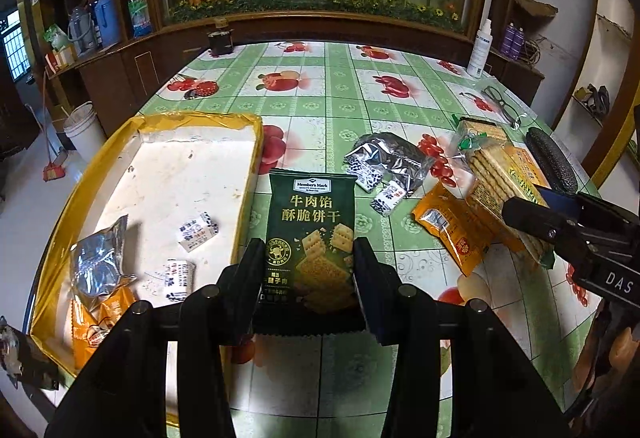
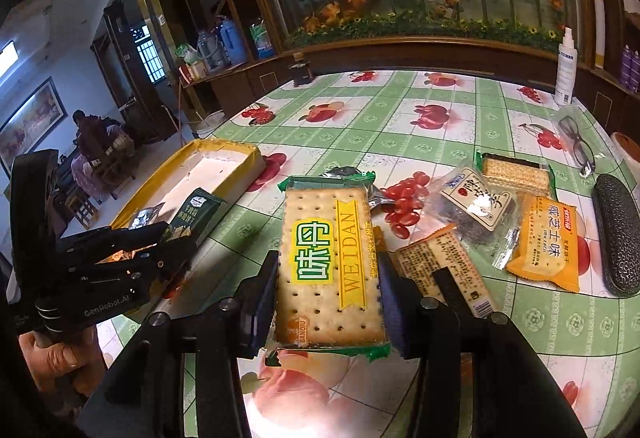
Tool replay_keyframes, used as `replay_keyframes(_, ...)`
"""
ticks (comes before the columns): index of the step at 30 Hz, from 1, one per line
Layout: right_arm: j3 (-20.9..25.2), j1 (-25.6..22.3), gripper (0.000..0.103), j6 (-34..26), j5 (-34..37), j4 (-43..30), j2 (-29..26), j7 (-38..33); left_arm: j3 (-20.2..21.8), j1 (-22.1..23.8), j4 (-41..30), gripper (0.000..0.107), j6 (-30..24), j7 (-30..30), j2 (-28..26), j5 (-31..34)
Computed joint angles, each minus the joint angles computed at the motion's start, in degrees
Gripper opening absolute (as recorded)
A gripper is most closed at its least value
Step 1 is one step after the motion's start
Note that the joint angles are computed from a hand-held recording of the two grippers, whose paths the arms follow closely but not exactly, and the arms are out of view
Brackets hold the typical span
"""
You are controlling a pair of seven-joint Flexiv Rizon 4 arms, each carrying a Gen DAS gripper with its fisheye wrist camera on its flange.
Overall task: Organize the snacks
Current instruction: 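Carry both packs over the tray and open both tools to drop them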
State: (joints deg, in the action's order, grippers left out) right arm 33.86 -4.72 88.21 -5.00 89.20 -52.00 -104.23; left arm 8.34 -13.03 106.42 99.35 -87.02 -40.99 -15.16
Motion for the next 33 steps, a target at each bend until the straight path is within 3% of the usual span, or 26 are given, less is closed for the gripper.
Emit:
replay_keyframes(7,1.43,1.23,0.047,0.30,-0.29,0.56,0.29,-0.55,2.44,-0.53,2.33,0.043,2.43,-0.81,0.88,-0.92)
replay_keyframes(14,2.11,2.99,0.047,-0.21,-0.70,0.46,0.17,-0.66,2.28,0.90,4.69,0.043,4.47,-0.63,1.52,-2.41)
replay_keyframes(33,1.12,8.21,0.047,-2.51,0.07,-1.40,-0.23,-2.60,-3.07,8.80,10.63,0.043,10.87,0.05,3.26,-3.18)
